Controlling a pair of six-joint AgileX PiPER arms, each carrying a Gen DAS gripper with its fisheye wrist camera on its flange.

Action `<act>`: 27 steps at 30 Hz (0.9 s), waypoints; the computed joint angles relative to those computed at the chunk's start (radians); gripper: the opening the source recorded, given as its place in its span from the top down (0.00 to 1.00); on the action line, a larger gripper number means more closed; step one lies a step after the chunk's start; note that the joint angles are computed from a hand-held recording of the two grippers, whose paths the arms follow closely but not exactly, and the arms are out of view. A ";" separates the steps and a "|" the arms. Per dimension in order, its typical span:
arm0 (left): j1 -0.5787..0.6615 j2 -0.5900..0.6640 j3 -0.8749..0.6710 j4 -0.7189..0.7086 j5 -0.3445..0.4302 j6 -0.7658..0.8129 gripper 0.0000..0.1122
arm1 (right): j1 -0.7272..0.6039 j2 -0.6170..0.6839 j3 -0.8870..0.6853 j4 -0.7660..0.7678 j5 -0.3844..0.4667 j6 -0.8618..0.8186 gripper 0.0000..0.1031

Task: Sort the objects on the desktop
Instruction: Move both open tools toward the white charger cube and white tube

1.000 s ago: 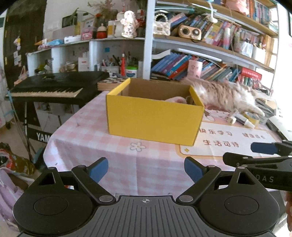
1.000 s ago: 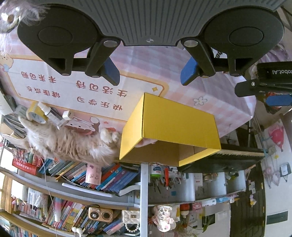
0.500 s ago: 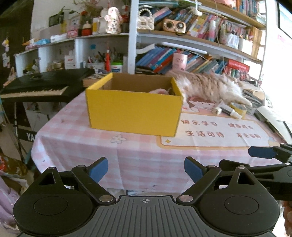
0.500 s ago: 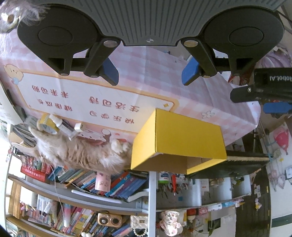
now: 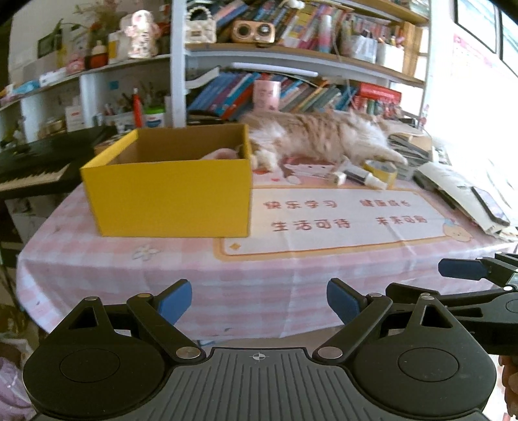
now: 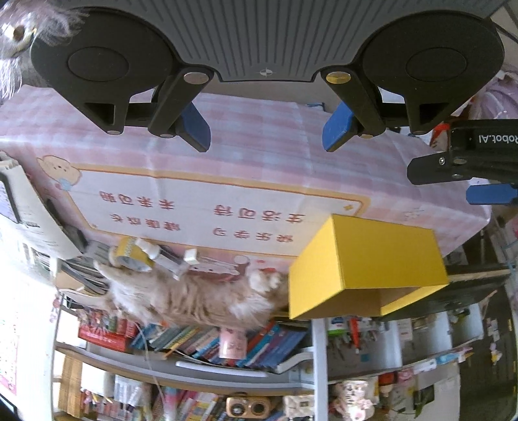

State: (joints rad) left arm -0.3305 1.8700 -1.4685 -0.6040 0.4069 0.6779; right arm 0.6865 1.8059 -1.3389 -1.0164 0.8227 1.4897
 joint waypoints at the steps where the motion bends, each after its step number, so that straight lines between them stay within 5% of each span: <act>1: -0.011 0.009 -0.013 0.004 0.005 -0.005 0.17 | -0.005 -0.009 0.012 -0.002 0.001 0.002 0.28; 16: -0.150 0.139 -0.210 0.091 0.056 -0.011 0.17 | -0.132 -0.110 0.143 -0.008 -0.015 0.049 0.26; 27: -0.197 0.293 -0.454 0.222 0.128 -0.166 0.17 | -0.254 -0.092 0.130 0.021 -0.104 -0.029 0.26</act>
